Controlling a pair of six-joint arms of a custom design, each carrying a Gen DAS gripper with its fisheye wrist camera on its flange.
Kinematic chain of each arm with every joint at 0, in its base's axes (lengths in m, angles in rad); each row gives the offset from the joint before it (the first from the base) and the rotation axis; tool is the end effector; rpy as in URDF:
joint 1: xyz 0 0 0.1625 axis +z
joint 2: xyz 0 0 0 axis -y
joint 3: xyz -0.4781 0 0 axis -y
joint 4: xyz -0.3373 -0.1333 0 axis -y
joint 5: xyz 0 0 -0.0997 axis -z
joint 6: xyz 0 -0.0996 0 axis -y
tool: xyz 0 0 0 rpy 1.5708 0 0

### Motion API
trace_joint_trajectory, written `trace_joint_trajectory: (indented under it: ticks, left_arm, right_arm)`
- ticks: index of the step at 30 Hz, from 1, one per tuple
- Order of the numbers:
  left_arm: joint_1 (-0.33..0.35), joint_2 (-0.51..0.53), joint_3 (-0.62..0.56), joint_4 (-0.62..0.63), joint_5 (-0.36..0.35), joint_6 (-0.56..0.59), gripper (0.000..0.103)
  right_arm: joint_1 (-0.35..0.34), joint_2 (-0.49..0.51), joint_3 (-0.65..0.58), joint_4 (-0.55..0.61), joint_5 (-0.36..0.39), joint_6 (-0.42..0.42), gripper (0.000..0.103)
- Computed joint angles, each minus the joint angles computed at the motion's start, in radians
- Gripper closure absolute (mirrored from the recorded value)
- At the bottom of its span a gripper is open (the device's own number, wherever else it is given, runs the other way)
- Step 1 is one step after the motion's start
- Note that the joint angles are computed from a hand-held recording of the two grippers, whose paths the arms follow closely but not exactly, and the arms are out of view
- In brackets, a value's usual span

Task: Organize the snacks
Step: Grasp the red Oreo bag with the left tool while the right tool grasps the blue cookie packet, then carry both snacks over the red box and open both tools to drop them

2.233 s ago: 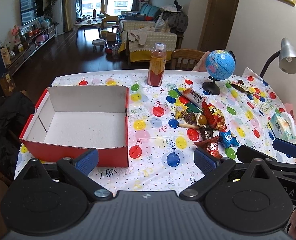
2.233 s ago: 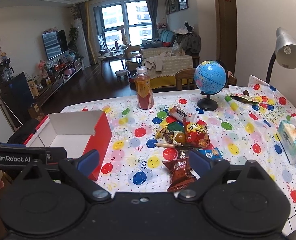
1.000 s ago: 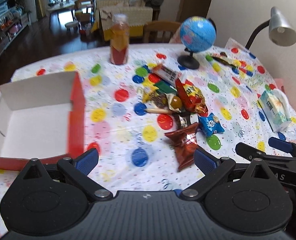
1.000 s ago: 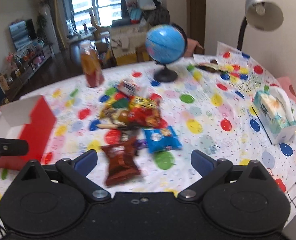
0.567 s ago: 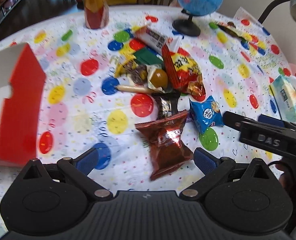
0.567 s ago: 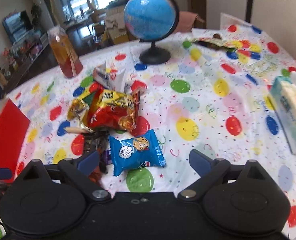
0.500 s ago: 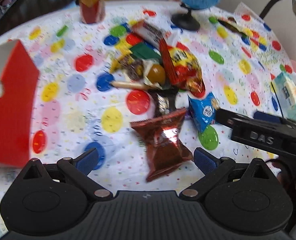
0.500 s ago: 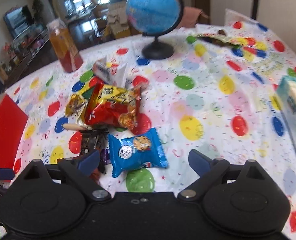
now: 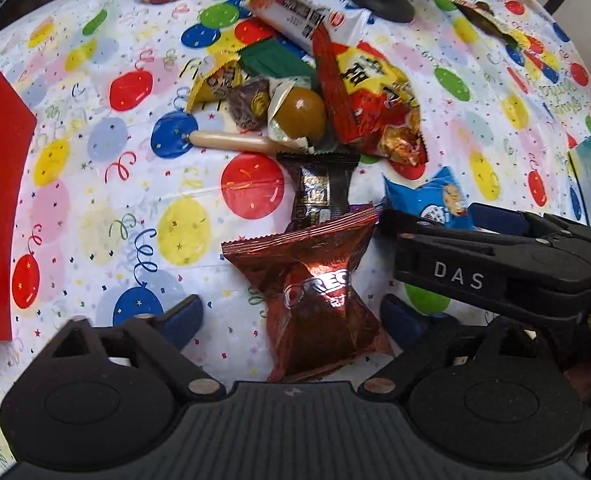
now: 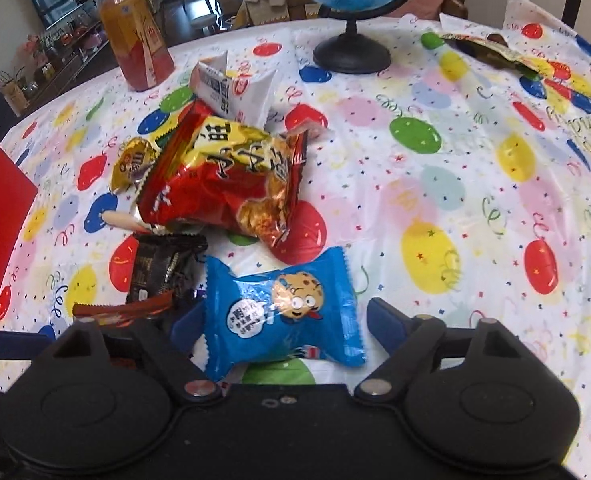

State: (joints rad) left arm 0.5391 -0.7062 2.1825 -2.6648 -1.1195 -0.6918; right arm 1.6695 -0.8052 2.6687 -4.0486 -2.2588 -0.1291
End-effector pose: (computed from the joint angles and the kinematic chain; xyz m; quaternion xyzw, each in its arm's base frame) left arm -0.2994 -0.3851 0.0166 0.2037 0.9359 -0.0462 0.2836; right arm 0.1052 -0.3511 0.1788 0.0007 -0.9031 0.2797 0.3258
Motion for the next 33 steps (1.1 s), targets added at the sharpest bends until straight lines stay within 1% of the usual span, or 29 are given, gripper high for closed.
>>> trace_joint_trajectory:
  ticks: [2, 3, 6, 8, 9, 10, 11, 13, 18, 23, 27, 33]
  left_arm:
    - [0.006, 0.007, -0.004, 0.006, 0.003, -0.012, 0.019]
    - [0.009, 0.009, -0.005, 0.004, 0.002, -0.013, 0.020]
    - [0.012, 0.011, -0.003, -0.010, -0.004, -0.021, 0.027]
    - [0.014, 0.010, -0.001, -0.024, -0.015, -0.016, 0.038]
    - [0.012, 0.010, 0.001, -0.031, -0.018, -0.017, 0.041]
    - [0.011, 0.010, 0.003, -0.039, -0.022, -0.013, 0.047]
    - [0.009, 0.009, 0.006, -0.047, -0.025, -0.008, 0.054]
    - [0.001, 0.009, 0.012, -0.056, -0.023, -0.003, 0.057]
    - [-0.003, -0.009, 0.031, -0.053, -0.009, -0.023, 0.059]
    - [-0.007, -0.053, 0.054, -0.032, 0.000, -0.047, 0.059]
    - [-0.014, -0.105, 0.070, -0.001, 0.006, -0.068, 0.059]
    - [-0.031, -0.211, 0.090, 0.059, 0.035, -0.074, 0.059]
  right_arm:
    - [-0.006, 0.003, 0.002, -0.008, 0.010, -0.012, 0.021]
    - [-0.007, 0.005, 0.003, -0.012, 0.010, -0.018, 0.022]
    - [-0.012, 0.003, 0.008, -0.025, 0.019, -0.026, 0.027]
    - [-0.016, -0.004, 0.010, -0.019, 0.027, -0.025, 0.032]
    - [-0.018, -0.006, 0.012, -0.017, 0.028, -0.025, 0.035]
    - [-0.018, -0.009, 0.012, -0.011, 0.028, -0.024, 0.042]
    - [-0.019, -0.011, 0.014, -0.010, 0.033, -0.024, 0.044]
    - [-0.021, -0.006, 0.019, -0.026, 0.038, -0.031, 0.046]
    - [-0.009, -0.014, 0.033, -0.030, 0.038, -0.013, 0.047]
    - [0.031, -0.032, 0.054, -0.021, 0.028, 0.018, 0.048]
    - [0.086, -0.066, 0.060, 0.033, 0.004, 0.071, 0.048]
    - [0.206, -0.118, 0.047, 0.138, -0.048, 0.162, 0.048]
